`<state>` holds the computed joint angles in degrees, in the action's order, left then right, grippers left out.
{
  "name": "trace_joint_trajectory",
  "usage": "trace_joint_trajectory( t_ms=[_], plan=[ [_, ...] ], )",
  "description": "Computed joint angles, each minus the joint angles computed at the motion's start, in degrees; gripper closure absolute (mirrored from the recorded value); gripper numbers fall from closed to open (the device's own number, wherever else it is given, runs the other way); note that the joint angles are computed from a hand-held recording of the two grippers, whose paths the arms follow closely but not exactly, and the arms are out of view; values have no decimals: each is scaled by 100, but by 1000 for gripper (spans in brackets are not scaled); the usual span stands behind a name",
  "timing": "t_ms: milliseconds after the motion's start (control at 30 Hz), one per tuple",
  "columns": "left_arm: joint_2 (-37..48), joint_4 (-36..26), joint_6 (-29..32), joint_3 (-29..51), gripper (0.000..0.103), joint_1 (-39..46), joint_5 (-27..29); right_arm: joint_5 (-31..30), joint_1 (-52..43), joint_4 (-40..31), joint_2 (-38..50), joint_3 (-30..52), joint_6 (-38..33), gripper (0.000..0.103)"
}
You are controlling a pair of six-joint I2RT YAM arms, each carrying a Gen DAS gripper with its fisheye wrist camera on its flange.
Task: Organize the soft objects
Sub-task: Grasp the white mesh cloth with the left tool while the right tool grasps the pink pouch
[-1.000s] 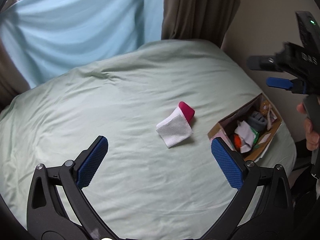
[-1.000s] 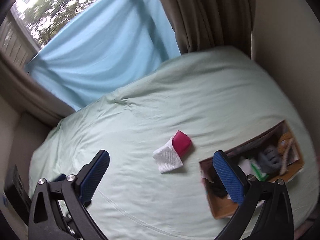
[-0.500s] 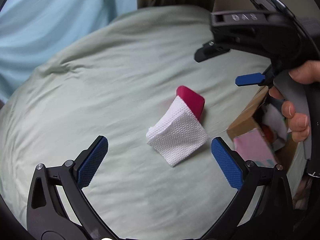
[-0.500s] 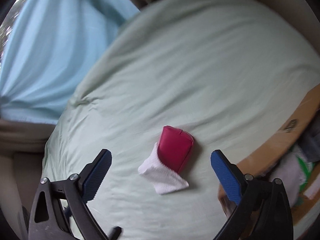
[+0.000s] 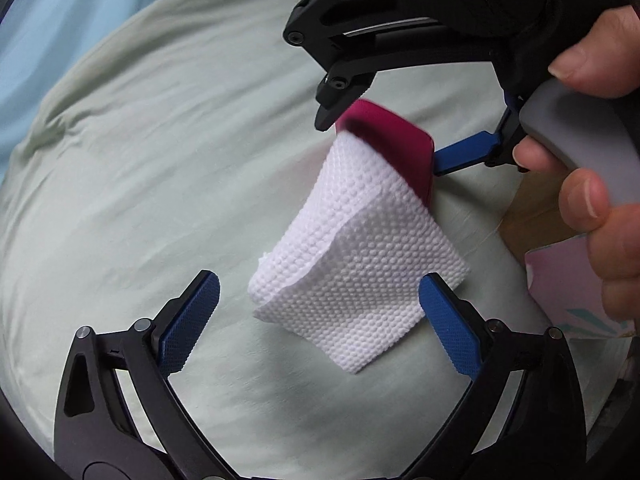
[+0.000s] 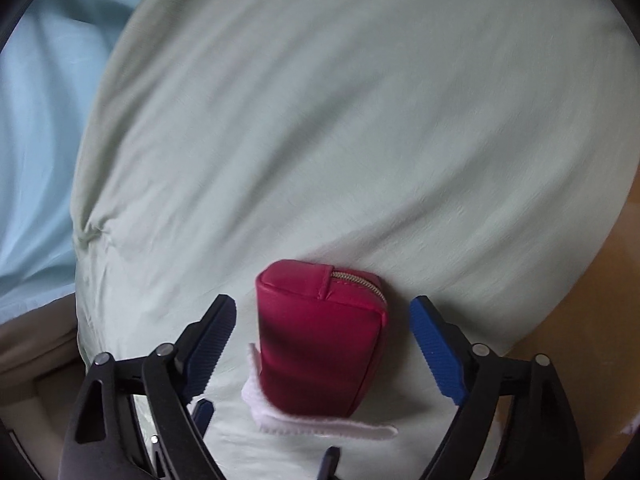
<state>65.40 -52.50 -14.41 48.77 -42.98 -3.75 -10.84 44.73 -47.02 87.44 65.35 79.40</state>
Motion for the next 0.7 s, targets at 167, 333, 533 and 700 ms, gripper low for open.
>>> trace_joint_trajectory(
  t_ms=[167,333,533,700],
  plan=[
    [207,264,24,-283,38,-24,224,-6,57,505,-145,-495,362,38],
    [182,269,198,-363,72,-125,460,61,36,545,-320,-608,415,45],
    [78,81,40,-260,93,-385,372,164,72,560,-483,-657,402,56],
    [-354,-366,-238,-129,95,-372,266,213,87,496,-645,-591,292,60]
  ],
)
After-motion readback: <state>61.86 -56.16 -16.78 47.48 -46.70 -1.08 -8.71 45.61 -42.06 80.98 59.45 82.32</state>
